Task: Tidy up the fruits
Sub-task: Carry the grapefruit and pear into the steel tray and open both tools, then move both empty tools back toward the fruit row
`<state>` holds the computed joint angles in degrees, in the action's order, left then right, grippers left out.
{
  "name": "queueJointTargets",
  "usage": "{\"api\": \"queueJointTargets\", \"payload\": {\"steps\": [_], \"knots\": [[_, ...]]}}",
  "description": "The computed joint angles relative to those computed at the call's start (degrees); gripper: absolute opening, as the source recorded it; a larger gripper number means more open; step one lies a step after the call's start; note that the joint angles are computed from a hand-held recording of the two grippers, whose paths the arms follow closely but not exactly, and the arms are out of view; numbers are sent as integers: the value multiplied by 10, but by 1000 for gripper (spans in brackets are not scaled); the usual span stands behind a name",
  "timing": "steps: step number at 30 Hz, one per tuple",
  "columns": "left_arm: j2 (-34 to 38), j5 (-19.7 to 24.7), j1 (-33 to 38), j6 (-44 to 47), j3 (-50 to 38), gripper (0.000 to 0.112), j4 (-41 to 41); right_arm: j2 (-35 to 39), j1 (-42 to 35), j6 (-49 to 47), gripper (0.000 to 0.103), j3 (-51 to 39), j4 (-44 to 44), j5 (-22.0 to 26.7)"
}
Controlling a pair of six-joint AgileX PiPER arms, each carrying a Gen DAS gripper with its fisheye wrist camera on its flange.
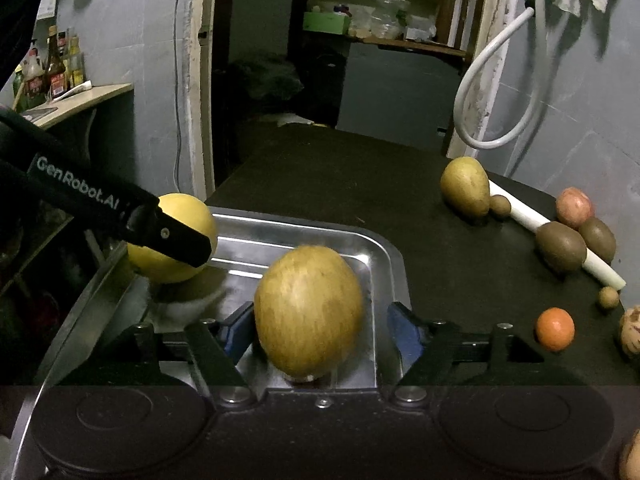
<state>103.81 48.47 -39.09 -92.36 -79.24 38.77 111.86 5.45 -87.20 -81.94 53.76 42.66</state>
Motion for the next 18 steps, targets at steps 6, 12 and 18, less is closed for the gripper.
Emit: {"api": "queueJointTargets", "payload": {"steps": [6,12,18], "knots": [[-6,18,-16,-10,-6,83,7,-25,-23,2,84,20,8,17],[-18,37,-36,0,-14,94,4,-74,-69,23,96,59,26,28],[-23,56,-61,30,-32,99,1,-133,-139,47,102,105,25,38]]}}
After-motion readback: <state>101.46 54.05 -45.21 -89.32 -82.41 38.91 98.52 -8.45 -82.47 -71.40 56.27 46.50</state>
